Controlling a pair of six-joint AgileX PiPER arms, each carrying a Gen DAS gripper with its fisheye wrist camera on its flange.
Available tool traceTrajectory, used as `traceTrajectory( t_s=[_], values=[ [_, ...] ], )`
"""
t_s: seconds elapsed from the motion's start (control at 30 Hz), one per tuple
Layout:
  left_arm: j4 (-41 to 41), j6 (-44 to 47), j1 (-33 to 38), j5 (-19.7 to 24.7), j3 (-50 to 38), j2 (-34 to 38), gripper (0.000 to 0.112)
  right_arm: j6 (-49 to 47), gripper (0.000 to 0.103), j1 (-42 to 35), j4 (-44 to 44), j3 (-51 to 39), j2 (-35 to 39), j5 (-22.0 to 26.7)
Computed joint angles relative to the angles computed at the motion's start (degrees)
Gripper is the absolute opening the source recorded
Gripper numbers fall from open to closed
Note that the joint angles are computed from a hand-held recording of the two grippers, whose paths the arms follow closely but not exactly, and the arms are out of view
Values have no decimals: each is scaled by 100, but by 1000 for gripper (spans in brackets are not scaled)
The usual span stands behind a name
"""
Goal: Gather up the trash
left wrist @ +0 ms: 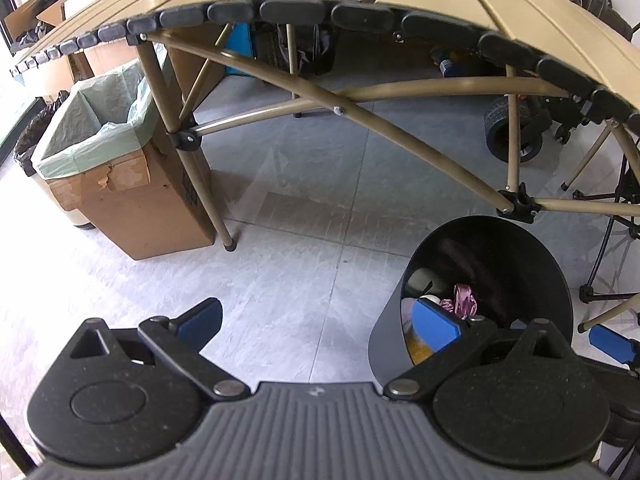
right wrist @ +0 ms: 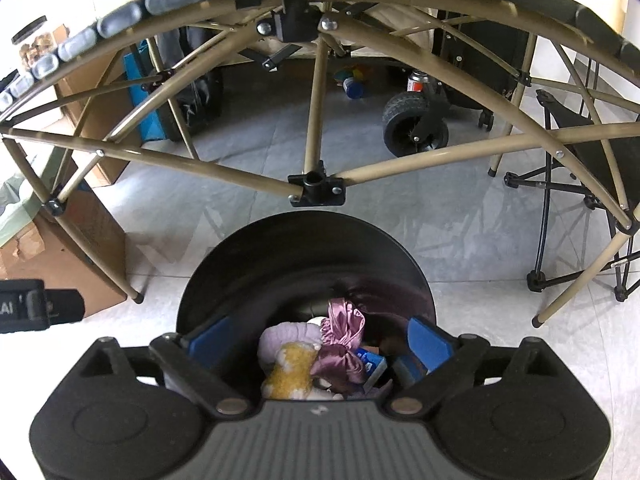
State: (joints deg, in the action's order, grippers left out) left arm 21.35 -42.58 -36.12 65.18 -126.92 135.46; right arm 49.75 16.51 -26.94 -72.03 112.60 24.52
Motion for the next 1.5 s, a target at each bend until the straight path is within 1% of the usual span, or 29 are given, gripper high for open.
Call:
traceTrajectory(
  t_s=[0.17,0.23,0.3,0.37,0.5,0.6,0.67,0.87,0.97,1.13,1.2,1.27,1.37,1.5],
  values=[
    [226,-254,-102,-421,639,-418,103,121,97,44,-261,354,-416,-73],
    [300,-380,-171,-550,875,-635,103,-78,98,-8,-83,525,-671,-47],
    [507,-538,-309,-623,1076,-875,103,-244,98,-34,71,714,-1012,16],
    [757,-739,-458,-714,1296,-1163,103,-237,98,-21,24,928,-1454,91],
    [1076,-1090,-732,-955,1997,-1865,103,-486,102,41,120,1382,-2467,306],
    [1372,-1284,-999,-1065,2589,-2426,103,-566,103,248,-80,1626,-3182,728],
    [1474,-1347,-1137,-1097,2895,-2764,103,-721,103,384,-45,1719,-3634,1060],
    [1812,-1506,-1642,-989,3509,-3592,103,-801,103,1018,-21,1769,-4810,2197],
    [1898,-1480,-1879,-914,3673,-3876,103,-647,103,1439,-82,1725,-5249,2780],
    [2126,-1597,-2262,-818,3929,-4186,103,-291,103,1976,-354,1665,-5724,3471],
    [2136,-1593,-2354,-812,4004,-4265,103,-181,103,2147,-457,1647,-5822,3688],
    [2127,-1584,-2417,-784,4015,-4276,103,-196,103,2181,-455,1628,-5891,3803],
    [2097,-1524,-2455,-731,3972,-4247,103,-206,103,2200,-431,1617,-5961,3896],
    [2165,-1565,-2478,-710,4009,-4295,103,-182,103,2207,-434,1631,-6000,3900]
  ],
)
